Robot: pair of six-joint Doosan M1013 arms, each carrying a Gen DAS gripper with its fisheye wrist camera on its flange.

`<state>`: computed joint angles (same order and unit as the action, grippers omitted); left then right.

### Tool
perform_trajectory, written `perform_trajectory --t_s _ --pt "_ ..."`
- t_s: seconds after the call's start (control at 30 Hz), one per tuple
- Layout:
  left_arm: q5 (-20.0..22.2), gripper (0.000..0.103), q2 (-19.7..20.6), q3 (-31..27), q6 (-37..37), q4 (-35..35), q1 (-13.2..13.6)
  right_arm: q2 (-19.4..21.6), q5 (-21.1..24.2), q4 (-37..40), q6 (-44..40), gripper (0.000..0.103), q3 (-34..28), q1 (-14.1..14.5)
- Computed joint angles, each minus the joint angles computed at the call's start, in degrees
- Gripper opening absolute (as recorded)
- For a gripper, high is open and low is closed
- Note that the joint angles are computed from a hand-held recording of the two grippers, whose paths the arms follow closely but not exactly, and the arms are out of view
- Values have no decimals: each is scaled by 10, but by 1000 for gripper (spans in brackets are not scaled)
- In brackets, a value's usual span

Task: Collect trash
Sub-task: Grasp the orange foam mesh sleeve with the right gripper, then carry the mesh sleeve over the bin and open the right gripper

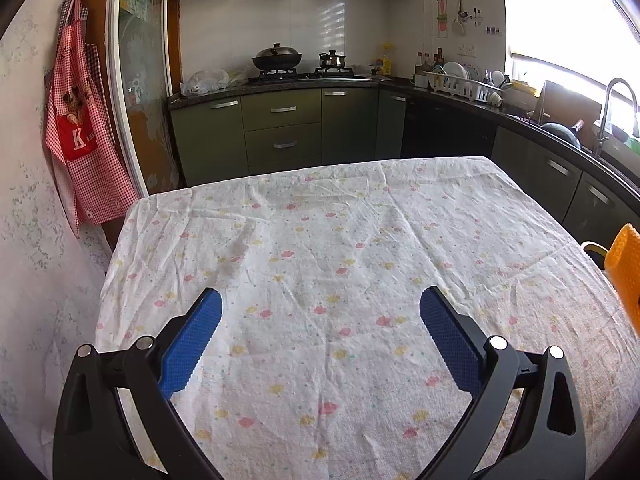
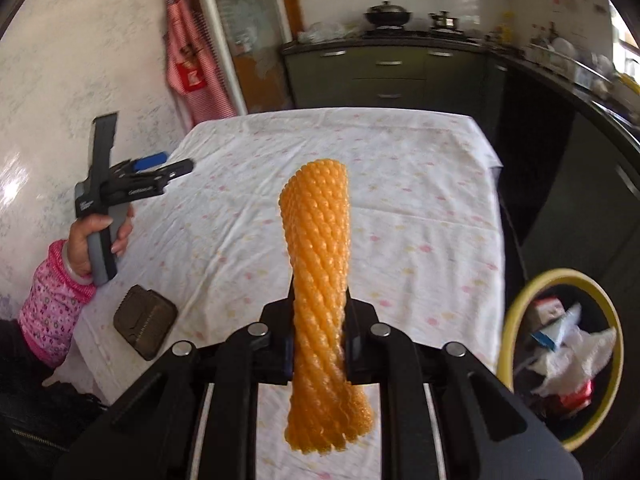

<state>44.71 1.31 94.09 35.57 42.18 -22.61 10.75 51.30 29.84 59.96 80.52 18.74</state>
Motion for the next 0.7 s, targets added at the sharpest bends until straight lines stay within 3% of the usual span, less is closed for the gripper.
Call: perform_trajectory --t_s 0.13,0.27,0.47,0.5,0.57,0.6,0.7 --pt "3 98 0 -1 -1 0 -1 -10 -50 -114 152 18 11 -32" --pt "4 98 0 -1 -1 2 -2 3 -60 -220 289 19 6 -61" --pt "4 98 1 -2 -1 -4 0 32 -56 -291 371 23 0 -79" --pt "4 98 1 -2 -1 -6 1 36 -54 -303 382 25 -2 -79" --pt "3 98 2 -2 0 -7 2 42 -54 -334 413 45 -1 -80" --pt "3 98 2 -2 0 -7 1 43 -55 -359 433 61 -1 -79" --pt "3 98 1 -1 0 -5 1 31 -74 -393 487 63 15 -81"
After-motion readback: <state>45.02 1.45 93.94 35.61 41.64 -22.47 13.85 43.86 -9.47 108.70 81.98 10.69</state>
